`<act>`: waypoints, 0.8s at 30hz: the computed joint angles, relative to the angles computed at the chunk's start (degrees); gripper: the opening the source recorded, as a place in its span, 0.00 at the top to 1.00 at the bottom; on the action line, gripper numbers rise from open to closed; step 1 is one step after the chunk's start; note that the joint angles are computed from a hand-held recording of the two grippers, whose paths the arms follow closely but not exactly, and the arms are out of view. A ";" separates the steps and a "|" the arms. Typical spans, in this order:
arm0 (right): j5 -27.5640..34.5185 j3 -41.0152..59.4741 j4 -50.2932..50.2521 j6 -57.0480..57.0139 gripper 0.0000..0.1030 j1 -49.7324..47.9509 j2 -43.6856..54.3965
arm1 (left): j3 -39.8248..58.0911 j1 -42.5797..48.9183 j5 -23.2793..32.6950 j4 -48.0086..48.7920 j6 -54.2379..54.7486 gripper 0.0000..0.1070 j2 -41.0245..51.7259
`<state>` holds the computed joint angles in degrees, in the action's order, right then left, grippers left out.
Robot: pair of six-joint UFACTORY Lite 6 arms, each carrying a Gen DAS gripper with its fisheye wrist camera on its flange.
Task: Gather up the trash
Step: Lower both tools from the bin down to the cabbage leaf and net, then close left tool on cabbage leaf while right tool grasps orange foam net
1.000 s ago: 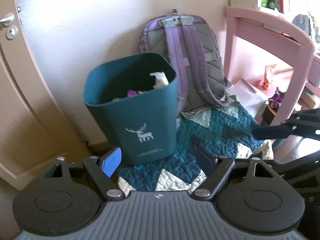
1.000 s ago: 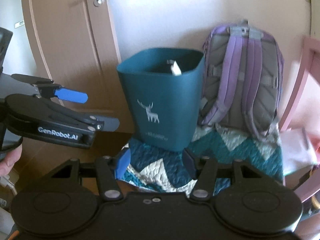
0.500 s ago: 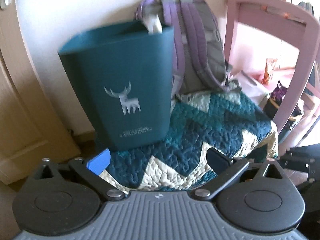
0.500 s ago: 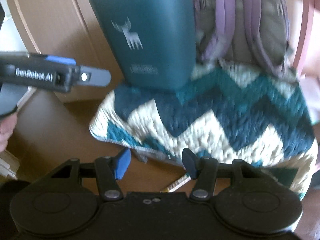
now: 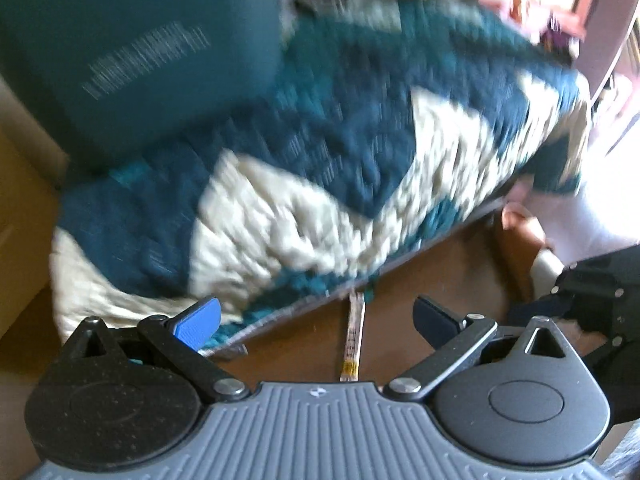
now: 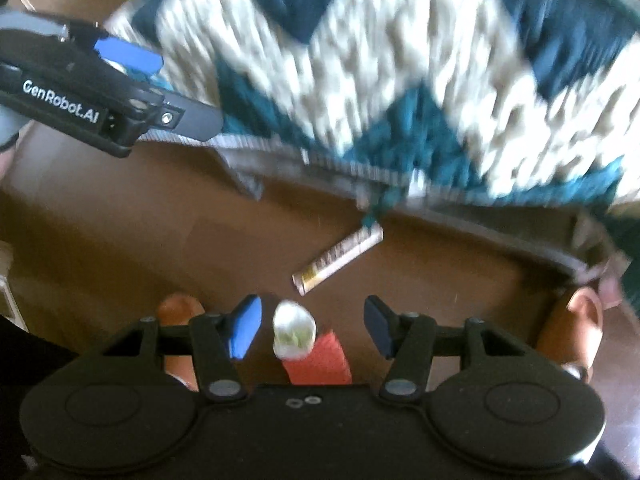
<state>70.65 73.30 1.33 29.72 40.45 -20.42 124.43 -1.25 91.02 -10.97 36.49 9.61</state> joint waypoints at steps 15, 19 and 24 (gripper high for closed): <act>-19.23 -25.69 8.51 -13.98 0.45 6.90 12.03 | -66.55 -8.03 -32.11 9.68 0.62 0.04 -13.77; -23.32 -28.48 10.97 -18.47 0.45 7.77 15.11 | -71.07 -7.63 -36.64 10.15 -3.79 0.04 -8.20; -27.48 -30.73 14.13 -20.76 0.45 6.15 17.73 | -73.42 -6.46 -39.62 8.20 -7.81 0.04 -1.21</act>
<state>43.17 42.57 15.46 8.96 46.60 -2.69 51.01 -7.71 51.40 -2.78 28.68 8.41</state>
